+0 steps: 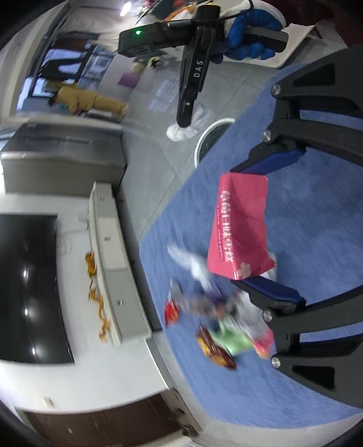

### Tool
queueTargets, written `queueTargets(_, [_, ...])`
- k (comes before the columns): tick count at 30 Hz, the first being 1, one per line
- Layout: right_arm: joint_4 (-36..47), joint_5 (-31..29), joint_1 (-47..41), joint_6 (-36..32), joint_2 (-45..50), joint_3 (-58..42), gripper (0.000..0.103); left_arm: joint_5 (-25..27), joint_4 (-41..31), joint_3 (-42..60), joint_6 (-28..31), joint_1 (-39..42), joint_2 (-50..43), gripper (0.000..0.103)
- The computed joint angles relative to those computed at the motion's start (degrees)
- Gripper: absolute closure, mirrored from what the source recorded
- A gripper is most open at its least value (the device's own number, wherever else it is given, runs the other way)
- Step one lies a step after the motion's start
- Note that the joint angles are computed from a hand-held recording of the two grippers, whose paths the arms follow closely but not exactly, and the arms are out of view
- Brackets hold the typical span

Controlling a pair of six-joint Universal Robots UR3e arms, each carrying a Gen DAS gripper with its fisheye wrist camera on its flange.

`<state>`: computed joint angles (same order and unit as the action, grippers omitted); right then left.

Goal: Collect trash
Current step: 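Carry the pink wrapper and tissue over the bin and release both, then move both open tools back over the wrapper pile on the rug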

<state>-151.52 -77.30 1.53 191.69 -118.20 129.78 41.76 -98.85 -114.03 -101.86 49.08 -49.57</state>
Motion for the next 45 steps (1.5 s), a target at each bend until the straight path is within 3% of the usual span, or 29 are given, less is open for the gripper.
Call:
queueTargets(3, [3.53,2.66,-8.48,-3.54,-5.02,3.76,0.091,4.62,22.83,-2.18,-17.47,-16.63,-8.67,0.037])
queueTargets(6, [8.17,7.61,-18.61,-8.07,-9.59,7.07,0.091,9.27,36.64,1.56,-30.05,-30.46,-20.03,0.037])
queueTargets(12, [8.19,13.28,-32.32,-14.4,-7.7,11.16,0.091,15.0,46.38,20.38,-48.3,-49.65,-44.34,0.037])
queueTargets(20, [-5.8,13.19,-36.32,-15.49,9.52,11.08,0.091,19.63,42.56,50.77,-60.47,-62.29,-71.11,0.036])
queueTargets(21, [-8.08,13.0,-36.6,-15.45,12.26,11.03,0.087,19.93,40.77,55.43,-61.59,-63.3,-74.66,0.036])
queueTargets(23, [-10.43,12.1,-36.55,-15.08,15.47,10.53,0.061,20.65,36.65,64.53,-63.33,-65.1,-81.31,0.035])
queueTargets(28, [-12.99,11.14,-37.51,-15.86,17.25,11.89,0.056,21.49,29.95,77.19,-64.95,-66.87,-90.19,0.035])
queueTargets(33, [-9.54,9.22,-38.5,-17.15,12.43,14.12,0.055,21.68,35.45,64.8,-62.91,-65.72,-82.98,0.035])
queueTargets(40, [2.58,7.65,-36.94,-17.21,-2.66,14.89,0.055,30.23,57.96,32.84,-59.03,-63.25,-61.8,0.035])
queueTargets(45, [9.19,5.45,-30.11,-13.17,-11.18,12.4,0.055,34.35,69.74,11.75,-55.46,-57.92,-45.48,0.035])
